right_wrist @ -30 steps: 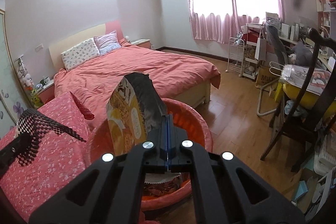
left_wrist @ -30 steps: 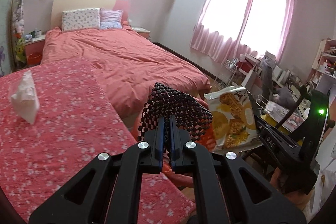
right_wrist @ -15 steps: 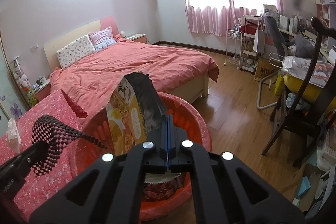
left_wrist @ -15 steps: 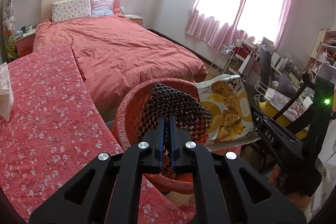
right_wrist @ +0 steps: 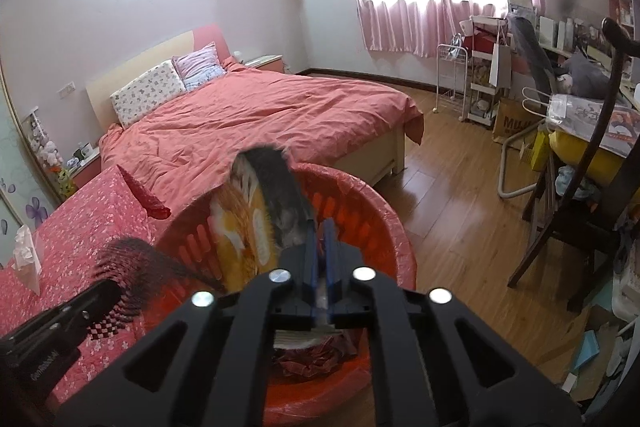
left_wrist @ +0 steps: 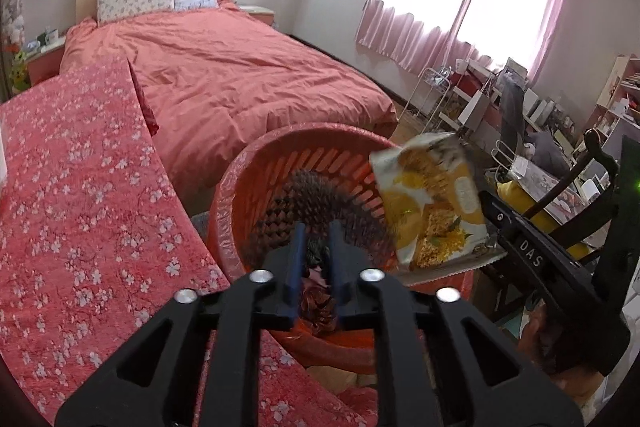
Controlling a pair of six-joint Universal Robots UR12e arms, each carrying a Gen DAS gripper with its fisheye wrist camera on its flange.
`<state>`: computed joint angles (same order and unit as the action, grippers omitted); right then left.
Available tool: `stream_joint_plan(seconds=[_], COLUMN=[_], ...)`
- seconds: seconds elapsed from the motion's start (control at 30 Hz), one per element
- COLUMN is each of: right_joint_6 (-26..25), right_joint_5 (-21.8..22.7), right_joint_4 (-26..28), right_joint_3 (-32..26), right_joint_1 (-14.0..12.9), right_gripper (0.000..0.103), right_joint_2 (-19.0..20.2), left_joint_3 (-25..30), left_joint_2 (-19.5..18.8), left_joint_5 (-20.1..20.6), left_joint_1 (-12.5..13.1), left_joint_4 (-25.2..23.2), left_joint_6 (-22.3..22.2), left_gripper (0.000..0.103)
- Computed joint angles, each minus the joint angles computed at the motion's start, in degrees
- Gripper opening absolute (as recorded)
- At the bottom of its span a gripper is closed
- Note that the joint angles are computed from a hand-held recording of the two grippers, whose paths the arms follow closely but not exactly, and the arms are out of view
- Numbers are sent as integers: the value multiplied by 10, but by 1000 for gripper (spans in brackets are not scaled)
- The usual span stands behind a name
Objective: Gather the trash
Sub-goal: 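Carry mesh bag and snack bag over the basket and open both grippers to drop them, then grasp the crumpled white tissue with the right gripper while the left gripper grasps the clear plastic tray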
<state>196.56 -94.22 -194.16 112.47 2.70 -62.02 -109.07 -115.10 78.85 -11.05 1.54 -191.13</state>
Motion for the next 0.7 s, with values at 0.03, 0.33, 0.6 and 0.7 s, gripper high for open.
stream_joint_plan(seconds=[0.03, 0.33, 0.6, 0.7], right_joint_6=[0, -11, -43, -52], right_joint_5=[5, 2, 25, 51], right_joint_4=[1, 4, 12, 27], right_joint_3=[0, 3, -6, -16], right_joint_1=[-1, 3, 25, 39], right_gripper=[26, 49, 59, 60], right_joint_2=[0, -4, -9, -9], left_joint_3=[0, -17, -64, -81], left_joint_2=[0, 15, 52, 65], left_joint_5=[1, 38, 107, 122], left_joint_1=[1, 13, 47, 63], left_joint_4=[-2, -4, 10, 12], left_joint_6=[-2, -5, -7, -16], left_gripper=[31, 50, 59, 59])
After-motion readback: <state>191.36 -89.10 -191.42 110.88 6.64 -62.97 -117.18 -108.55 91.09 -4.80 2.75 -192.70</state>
